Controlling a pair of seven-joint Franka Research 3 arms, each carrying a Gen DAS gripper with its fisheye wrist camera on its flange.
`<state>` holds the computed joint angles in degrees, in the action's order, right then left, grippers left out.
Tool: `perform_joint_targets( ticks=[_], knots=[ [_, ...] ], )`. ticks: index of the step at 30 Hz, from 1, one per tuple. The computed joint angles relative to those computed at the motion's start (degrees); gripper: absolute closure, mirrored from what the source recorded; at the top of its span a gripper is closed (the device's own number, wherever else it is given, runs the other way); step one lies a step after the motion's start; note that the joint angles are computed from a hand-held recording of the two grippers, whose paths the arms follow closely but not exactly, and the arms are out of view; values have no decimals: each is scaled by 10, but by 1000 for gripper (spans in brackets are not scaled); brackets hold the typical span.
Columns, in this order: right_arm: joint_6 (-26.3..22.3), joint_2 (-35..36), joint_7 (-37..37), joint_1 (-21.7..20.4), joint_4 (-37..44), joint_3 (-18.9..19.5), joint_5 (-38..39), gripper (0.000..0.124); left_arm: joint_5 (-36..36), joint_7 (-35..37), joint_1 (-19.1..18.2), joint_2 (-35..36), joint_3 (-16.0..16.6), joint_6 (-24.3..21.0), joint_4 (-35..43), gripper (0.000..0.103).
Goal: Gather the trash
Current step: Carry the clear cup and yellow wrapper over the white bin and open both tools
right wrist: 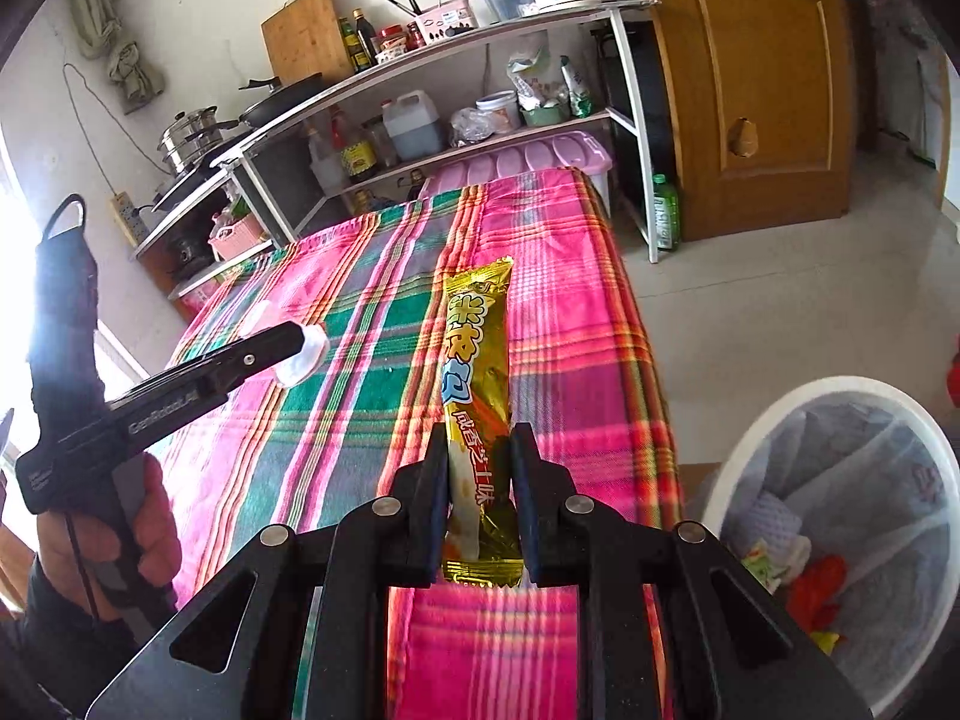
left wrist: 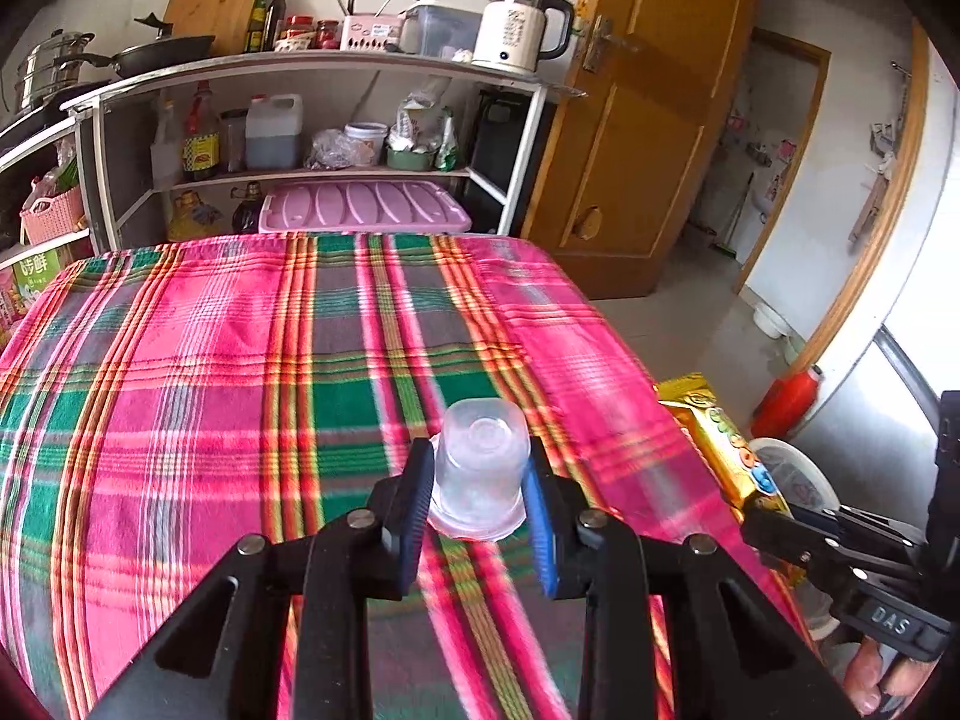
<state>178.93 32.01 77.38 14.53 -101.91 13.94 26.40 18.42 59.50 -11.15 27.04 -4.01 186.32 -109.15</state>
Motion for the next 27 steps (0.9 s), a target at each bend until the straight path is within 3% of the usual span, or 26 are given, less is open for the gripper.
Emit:
perform_joint_targets(
  ticks=[7,17,27],
  knots=[
    [46,-62,-8,-31,-93,28,18,104,3,5,-24,-49,-4,42,-62,72],
    [107,-140,27,-95,-209,75,2,104,8,26,-28,-76,-47,63,-96,72],
    [144,-190,117,-190,-296,126,-68,104,22,37,-30,-52,-91,43,-60,72]
  ],
)
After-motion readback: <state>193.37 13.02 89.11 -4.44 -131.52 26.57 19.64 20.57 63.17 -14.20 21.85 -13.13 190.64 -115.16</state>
